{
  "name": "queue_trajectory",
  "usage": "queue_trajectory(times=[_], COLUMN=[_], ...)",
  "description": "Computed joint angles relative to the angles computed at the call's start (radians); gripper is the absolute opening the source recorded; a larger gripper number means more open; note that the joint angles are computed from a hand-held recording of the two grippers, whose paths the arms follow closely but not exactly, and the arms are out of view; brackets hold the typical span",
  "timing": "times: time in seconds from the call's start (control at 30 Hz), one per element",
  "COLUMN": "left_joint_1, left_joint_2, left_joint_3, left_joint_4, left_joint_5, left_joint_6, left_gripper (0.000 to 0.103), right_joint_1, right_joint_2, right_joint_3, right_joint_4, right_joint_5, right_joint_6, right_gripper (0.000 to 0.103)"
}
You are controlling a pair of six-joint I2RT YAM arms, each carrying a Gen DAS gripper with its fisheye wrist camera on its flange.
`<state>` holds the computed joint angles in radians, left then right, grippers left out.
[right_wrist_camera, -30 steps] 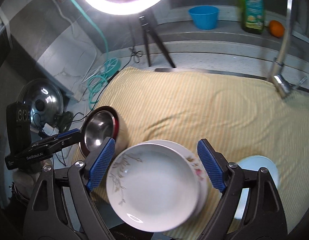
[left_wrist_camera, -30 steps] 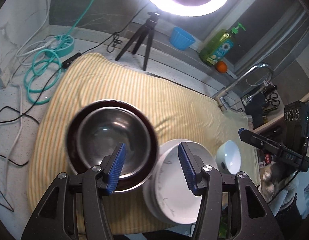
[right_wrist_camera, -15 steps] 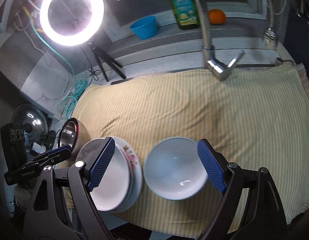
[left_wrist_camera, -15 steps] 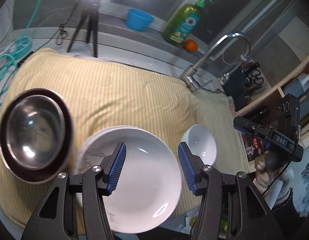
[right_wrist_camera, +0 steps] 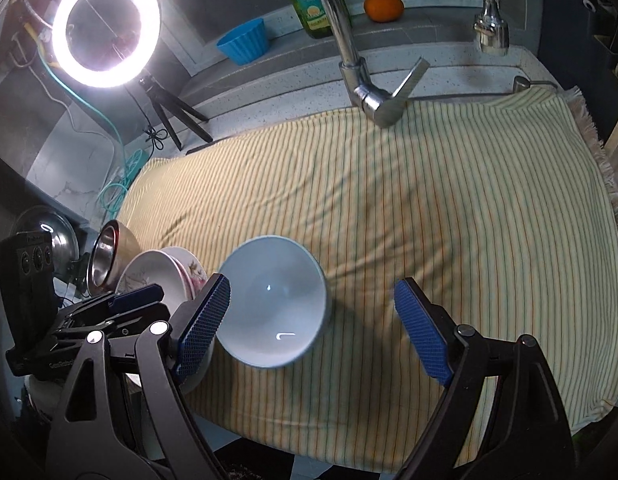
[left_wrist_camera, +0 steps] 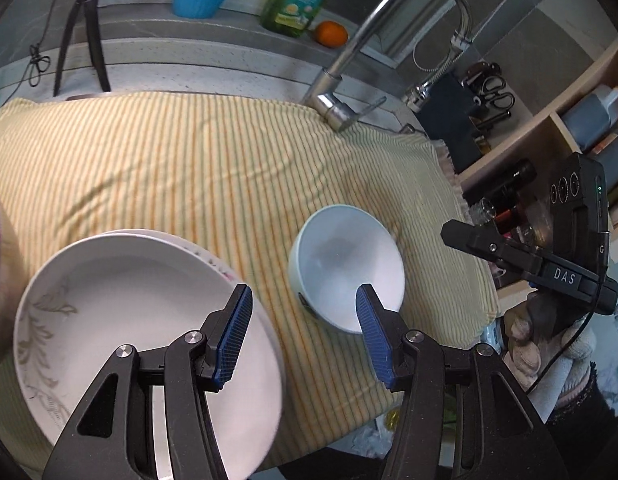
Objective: Organize plates and bowls
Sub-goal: 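Move the right gripper to the light blue bowl and grasp its rim, then carry the light blue bowl into the red-bottomed bowl and open the right gripper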
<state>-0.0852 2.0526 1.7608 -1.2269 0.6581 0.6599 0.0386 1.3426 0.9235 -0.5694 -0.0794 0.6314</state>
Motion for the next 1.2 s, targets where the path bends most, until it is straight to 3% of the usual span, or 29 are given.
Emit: queue_trajectory(times=[0.1, 0.23, 0.53, 0.67, 0.73, 0.87, 1.2], left_joint_1=[-0.026, -0.049, -0.083, -0.088, -0.091, -0.093, -0.098], left_joint_2=[-0.009, -0.014, 0.040, 0.055, 0.058, 0.060, 0.067], left_joint_3=[-0.028, -0.061, -0.041, -0.034, -0.034, -0.037, -0.031], left_joint_4=[0.025, 0.057, 0.066, 0.067, 0.071, 0.081, 0.086], left_joint_5=[-0.018, -0.030, -0.048, -0.046, -0.050, -0.055, -0.060], left_joint_6=[-0.009, -0.021, -0.089, -0.102, -0.102, -0.103, -0.101], left_gripper=[0.051, 0.046, 0.033, 0.024, 0.023, 0.021, 0.017], right_joint_1=[-0.006, -0.012, -0.024, -0.022, -0.021, -0.028, -0.027], right_joint_2=[0.013, 0.027, 0.075, 0.103, 0.113, 0.129, 0.138], right_joint_3=[-0.026, -0.057, -0.080, -0.081, -0.083, -0.088, -0.078], right_joint_4=[0.029, 0.061, 0.111, 0.128, 0.137, 0.151, 0.138], right_joint_5=[-0.023, -0.065, -0.119, -0.141, -0.149, -0.161, -0.140], right_joint_6=[-0.012, -0.019, -0.029, -0.033, -0.032, -0.028, -0.021], right_gripper=[0.087, 0.074, 0.058, 0.045, 0.042, 0.026, 0.017])
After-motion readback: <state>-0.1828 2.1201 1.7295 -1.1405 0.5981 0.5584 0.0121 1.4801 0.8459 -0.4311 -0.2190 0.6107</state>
